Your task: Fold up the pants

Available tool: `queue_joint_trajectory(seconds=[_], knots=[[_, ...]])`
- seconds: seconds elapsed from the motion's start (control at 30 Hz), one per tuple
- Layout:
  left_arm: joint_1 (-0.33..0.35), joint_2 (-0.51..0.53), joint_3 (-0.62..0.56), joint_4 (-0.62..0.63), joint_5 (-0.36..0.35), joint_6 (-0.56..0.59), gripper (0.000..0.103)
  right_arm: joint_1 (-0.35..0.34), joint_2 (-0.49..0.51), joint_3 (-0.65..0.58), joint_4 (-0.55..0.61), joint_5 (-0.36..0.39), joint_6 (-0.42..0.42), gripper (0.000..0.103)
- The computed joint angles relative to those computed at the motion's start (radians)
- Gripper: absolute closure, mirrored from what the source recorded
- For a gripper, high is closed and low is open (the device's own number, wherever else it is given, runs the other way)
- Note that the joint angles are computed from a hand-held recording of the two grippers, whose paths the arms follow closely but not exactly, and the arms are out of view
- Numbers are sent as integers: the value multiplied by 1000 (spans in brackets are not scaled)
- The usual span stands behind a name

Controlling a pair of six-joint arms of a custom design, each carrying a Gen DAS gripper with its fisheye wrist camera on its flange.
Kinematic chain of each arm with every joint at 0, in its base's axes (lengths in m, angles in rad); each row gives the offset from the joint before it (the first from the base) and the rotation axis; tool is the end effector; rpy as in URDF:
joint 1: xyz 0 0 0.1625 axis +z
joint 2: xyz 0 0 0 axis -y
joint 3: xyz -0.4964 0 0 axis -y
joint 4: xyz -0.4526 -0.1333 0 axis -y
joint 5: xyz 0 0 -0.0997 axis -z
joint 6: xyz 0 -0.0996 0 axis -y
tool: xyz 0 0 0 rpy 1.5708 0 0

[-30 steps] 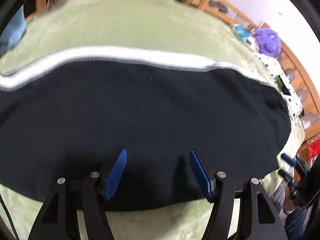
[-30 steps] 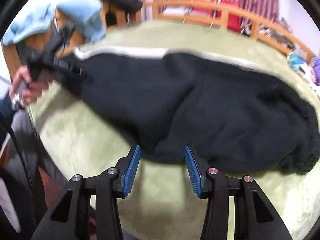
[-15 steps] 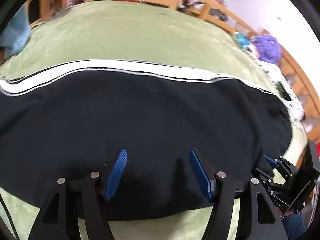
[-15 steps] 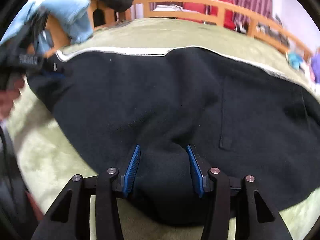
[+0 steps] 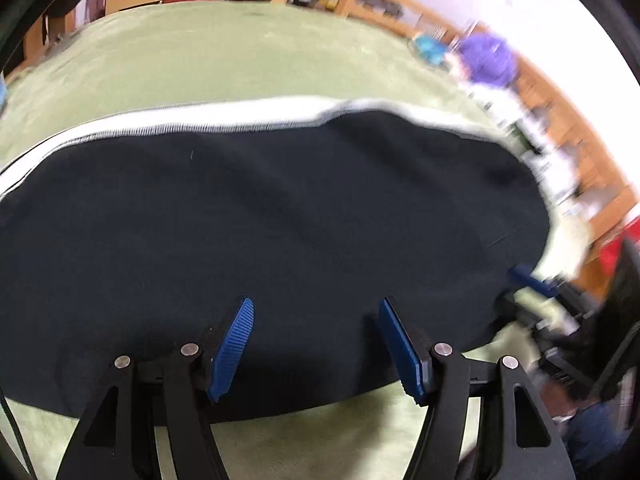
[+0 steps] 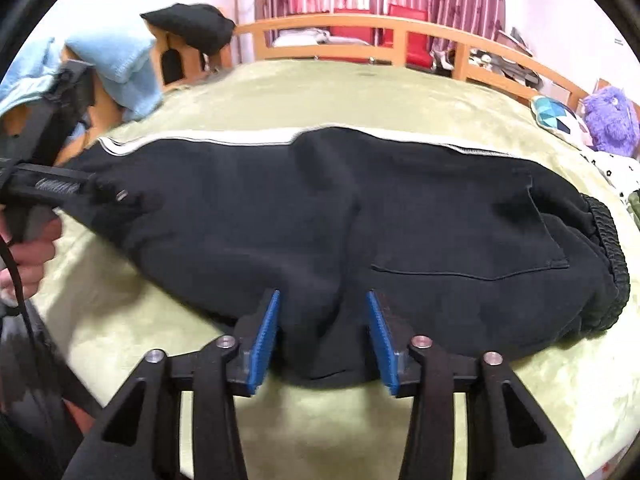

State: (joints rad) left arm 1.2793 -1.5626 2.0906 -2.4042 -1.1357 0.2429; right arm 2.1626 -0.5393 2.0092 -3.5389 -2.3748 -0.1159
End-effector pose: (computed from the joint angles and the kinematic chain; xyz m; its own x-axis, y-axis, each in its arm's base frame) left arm 0.0192 -0.5458 0.3747 -0.8125 0.3548 -0.4625 0.4837 0.8532 -0.1952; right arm 0.3814 -0.4571 -0.0459 -0.7060 -0.1851 0.6836 -0.5755 0.7124 -0.4015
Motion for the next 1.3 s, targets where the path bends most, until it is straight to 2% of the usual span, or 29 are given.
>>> queue_joint_trajectory(seconds=[0.03, 0.07, 0.13, 0.17, 0.23, 0.3, 0.37, 0.4, 0.47, 0.57, 0.6, 0.7, 0.73, 0.77, 0.83, 0.9, 0.97, 1.03, 1.1, 1.2, 1.3], knots=[[-13, 9, 28, -53, 86, 13, 43, -17, 4, 4, -10, 23, -12, 58], [-12, 15, 47, -105, 136, 33, 44, -27, 4, 9, -3, 36, -12, 56], [3, 4, 51, -131, 132, 60, 44, -58, -29, 45, 41, 132, 12, 56], [8, 0, 45, -124, 140, 57, 44, -67, -45, 72, 27, 171, 8, 56], [8, -6, 35, -111, 189, 49, 44, -65, -76, 106, 23, 191, 1, 56], [7, -10, 12, -62, 205, 19, 47, -52, -91, 127, -24, 151, -21, 53], [-28, -14, 13, -57, 247, -2, 50, -54, -101, 135, -59, 146, -37, 53], [-52, -20, 26, -93, 254, 35, 49, -51, -89, 125, -105, 95, -66, 53], [-82, -30, 39, -143, 213, 90, 44, -66, -107, 132, -102, 101, -73, 53], [-86, -2, 26, -173, 225, 80, 43, -82, -95, 119, -182, 67, -97, 53], [-72, 20, 11, -169, 239, 69, 43, -86, -83, 101, -180, 37, -93, 52], [-24, 49, -4, -162, 306, 47, 43, -126, -68, 63, -32, -29, -19, 58], [0, 59, -5, -200, 354, 66, 41, -133, -65, 64, -27, -32, -15, 58], [14, 61, -5, -229, 359, 81, 41, -140, -62, 71, -63, -18, -33, 59], [53, 40, -34, -214, 336, 65, 41, -144, -67, 72, -58, -22, -36, 62], [73, 18, -69, -187, 309, 52, 41, -141, -86, 63, 12, -39, 17, 66], [78, 14, -87, -277, 363, 99, 41, -125, -96, 42, 93, -79, 67, 68], [105, 19, -140, -324, 378, 141, 41, -101, -100, 31, 120, -112, 66, 68], [138, 38, -218, -332, 383, 159, 41, -81, -107, 31, 89, -88, 61, 63], [184, 68, -321, -335, 362, 203, 41, -67, -117, 18, 82, -48, 107, 56], [248, 104, -437, -247, 297, 181, 41, -62, -108, -19, 149, -84, 192, 56]])
